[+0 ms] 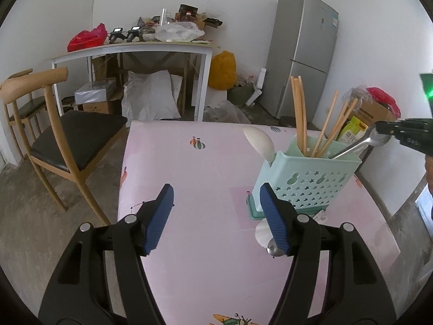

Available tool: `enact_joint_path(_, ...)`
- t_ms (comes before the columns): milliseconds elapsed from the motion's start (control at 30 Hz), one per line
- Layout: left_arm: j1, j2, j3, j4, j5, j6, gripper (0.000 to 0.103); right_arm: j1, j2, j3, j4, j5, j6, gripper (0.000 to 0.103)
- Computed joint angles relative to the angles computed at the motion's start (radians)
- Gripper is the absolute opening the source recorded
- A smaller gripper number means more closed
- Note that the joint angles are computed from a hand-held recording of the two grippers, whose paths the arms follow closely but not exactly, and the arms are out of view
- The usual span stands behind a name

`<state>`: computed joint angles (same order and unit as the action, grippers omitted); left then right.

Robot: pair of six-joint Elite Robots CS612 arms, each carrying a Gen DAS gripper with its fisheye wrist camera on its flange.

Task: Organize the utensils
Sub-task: 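Lower the metal spoon into the holder and open the right gripper, then move the left gripper to the remaining metal spoon beside the white cup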

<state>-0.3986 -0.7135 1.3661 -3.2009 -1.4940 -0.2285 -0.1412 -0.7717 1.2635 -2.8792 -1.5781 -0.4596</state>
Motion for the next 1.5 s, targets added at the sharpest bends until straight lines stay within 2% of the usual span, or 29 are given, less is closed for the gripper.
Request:
enact_joint_path(100, 0.002, -0.001, 0.000, 0.007, 0.003, -0.004, 0.063, 0.005, 0.016, -0.042, 0.070, 0.003, -0.006, 0.004)
enact_joint_path(200, 0.003, 0.000, 0.000, 0.008, 0.002, -0.007, 0.063, 0.000, 0.026, -0.066, 0.104, 0.044, 0.029, 0.004)
enact_joint_path(300, 0.002, -0.001, 0.001, 0.009, 0.002, -0.006, 0.063, -0.009, 0.028, -0.073, 0.105, 0.086, 0.073, 0.010)
enact_joint_path(333, 0.003, 0.000, 0.001, 0.012, 0.001, -0.005, 0.063, -0.014, 0.026, -0.069, 0.095, 0.109, 0.090, 0.016)
enact_joint_path(367, 0.003, 0.000, 0.000, 0.015, -0.001, -0.004, 0.063, -0.018, 0.024, -0.062, 0.082, 0.126, 0.105, 0.020)
enact_joint_path(567, 0.001, 0.007, -0.012, 0.034, -0.006, 0.000, 0.063, -0.047, 0.000, -0.014, -0.032, 0.203, 0.215, 0.028)
enact_joint_path(700, 0.000, 0.014, -0.025, 0.049, -0.012, 0.004, 0.063, -0.077, -0.023, 0.037, -0.137, 0.279, 0.339, 0.029)
enact_joint_path(800, 0.001, 0.022, -0.037, 0.068, -0.028, 0.009, 0.063, -0.109, -0.044, 0.108, -0.244, 0.366, 0.455, 0.030)
enact_joint_path(867, 0.003, 0.029, -0.048, 0.085, -0.051, 0.016, 0.060, -0.125, -0.053, 0.159, -0.293, 0.418, 0.521, 0.031)
enact_joint_path(967, 0.007, 0.043, -0.072, 0.114, -0.090, 0.035, 0.045, -0.138, -0.054, 0.223, -0.302, 0.488, 0.597, 0.032)
enact_joint_path(1033, 0.011, 0.055, -0.092, 0.136, -0.125, 0.041, 0.031, -0.138, -0.048, 0.260, -0.261, 0.529, 0.626, 0.032)
enact_joint_path(1133, 0.017, 0.084, -0.140, 0.193, -0.188, 0.049, 0.021, -0.129, -0.027, 0.281, -0.160, 0.570, 0.654, 0.033)
enact_joint_path(1200, 0.017, 0.110, -0.185, 0.252, -0.222, 0.055, 0.016, -0.123, -0.012, 0.285, -0.101, 0.607, 0.680, 0.033)
enact_joint_path(1333, 0.022, 0.157, -0.265, 0.361, -0.309, 0.036, 0.011, -0.111, 0.004, 0.282, -0.050, 0.622, 0.695, 0.033)
enact_joint_path(1500, 0.036, 0.207, -0.332, 0.443, -0.440, -0.063, 0.011, -0.110, 0.014, 0.268, -0.013, 0.651, 0.683, 0.033)
